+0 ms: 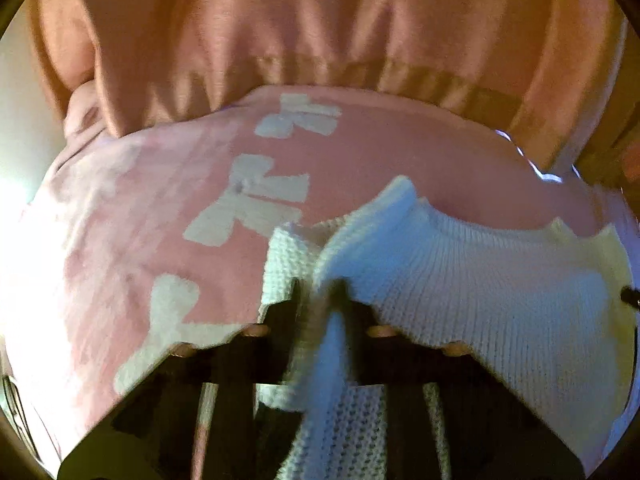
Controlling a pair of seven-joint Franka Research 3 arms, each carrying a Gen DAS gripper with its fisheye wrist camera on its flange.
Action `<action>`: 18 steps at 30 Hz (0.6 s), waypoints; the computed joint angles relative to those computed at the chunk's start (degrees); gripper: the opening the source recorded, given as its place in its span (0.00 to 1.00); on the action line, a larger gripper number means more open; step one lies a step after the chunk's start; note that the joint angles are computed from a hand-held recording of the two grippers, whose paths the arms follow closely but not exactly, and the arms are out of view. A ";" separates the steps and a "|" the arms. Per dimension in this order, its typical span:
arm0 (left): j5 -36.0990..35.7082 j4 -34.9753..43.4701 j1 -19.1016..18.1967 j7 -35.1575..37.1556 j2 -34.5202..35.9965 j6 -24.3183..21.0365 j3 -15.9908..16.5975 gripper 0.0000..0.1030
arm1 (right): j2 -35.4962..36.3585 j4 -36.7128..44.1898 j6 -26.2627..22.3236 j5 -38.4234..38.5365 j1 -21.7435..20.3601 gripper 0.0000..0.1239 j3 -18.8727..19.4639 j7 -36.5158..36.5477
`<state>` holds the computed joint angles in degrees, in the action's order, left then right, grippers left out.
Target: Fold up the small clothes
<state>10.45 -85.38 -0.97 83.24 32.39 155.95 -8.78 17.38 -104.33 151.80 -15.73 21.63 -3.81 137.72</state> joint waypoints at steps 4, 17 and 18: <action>-0.92 -3.71 1.30 0.63 -2.89 5.20 -1.27 0.06 | -3.01 -1.76 6.87 -5.50 1.80 0.05 -2.43 6.23; 5.96 0.09 -2.30 -6.04 -0.91 -1.48 3.54 0.06 | -0.65 0.18 0.70 -4.74 0.07 0.06 -1.24 4.38; 6.23 1.07 -2.56 -6.46 -0.12 -2.99 3.71 0.06 | 0.48 0.93 -1.68 -2.14 -0.91 0.06 -0.23 2.51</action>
